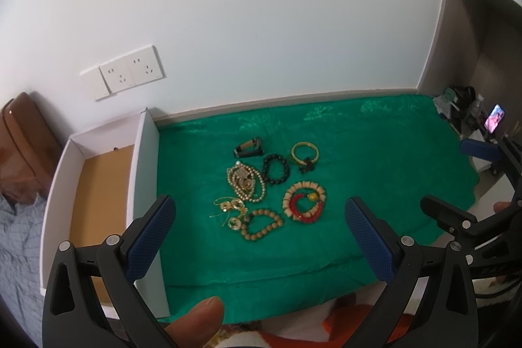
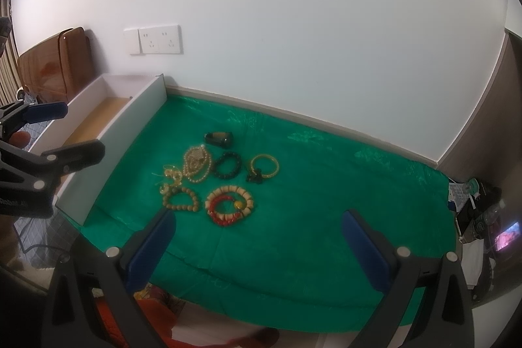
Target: Organize jewelry
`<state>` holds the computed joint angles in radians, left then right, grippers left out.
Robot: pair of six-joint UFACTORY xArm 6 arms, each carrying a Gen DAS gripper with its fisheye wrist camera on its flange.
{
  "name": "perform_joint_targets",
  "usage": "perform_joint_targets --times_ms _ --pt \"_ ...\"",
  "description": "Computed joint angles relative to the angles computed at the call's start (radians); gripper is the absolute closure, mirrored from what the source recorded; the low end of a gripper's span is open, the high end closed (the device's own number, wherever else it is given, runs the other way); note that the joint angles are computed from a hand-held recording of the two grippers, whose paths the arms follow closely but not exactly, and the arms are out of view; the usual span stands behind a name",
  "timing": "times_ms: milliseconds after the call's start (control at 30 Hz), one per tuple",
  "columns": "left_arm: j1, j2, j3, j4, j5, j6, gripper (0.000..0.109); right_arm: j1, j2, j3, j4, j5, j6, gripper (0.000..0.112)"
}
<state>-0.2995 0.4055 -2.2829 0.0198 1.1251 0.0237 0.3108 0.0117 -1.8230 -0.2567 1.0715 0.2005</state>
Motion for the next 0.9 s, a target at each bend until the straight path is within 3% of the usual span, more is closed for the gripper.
perform_joint_targets --times_ms 533,900 --pt "0.002 0.053 -0.094 -0.005 0.052 0.002 0.006 0.001 0.01 -0.013 0.002 -0.002 -0.003 0.009" --pt "0.004 0.054 -0.092 0.001 0.041 -0.006 0.006 -0.002 0.018 -0.021 0.001 -0.004 -0.004 0.009"
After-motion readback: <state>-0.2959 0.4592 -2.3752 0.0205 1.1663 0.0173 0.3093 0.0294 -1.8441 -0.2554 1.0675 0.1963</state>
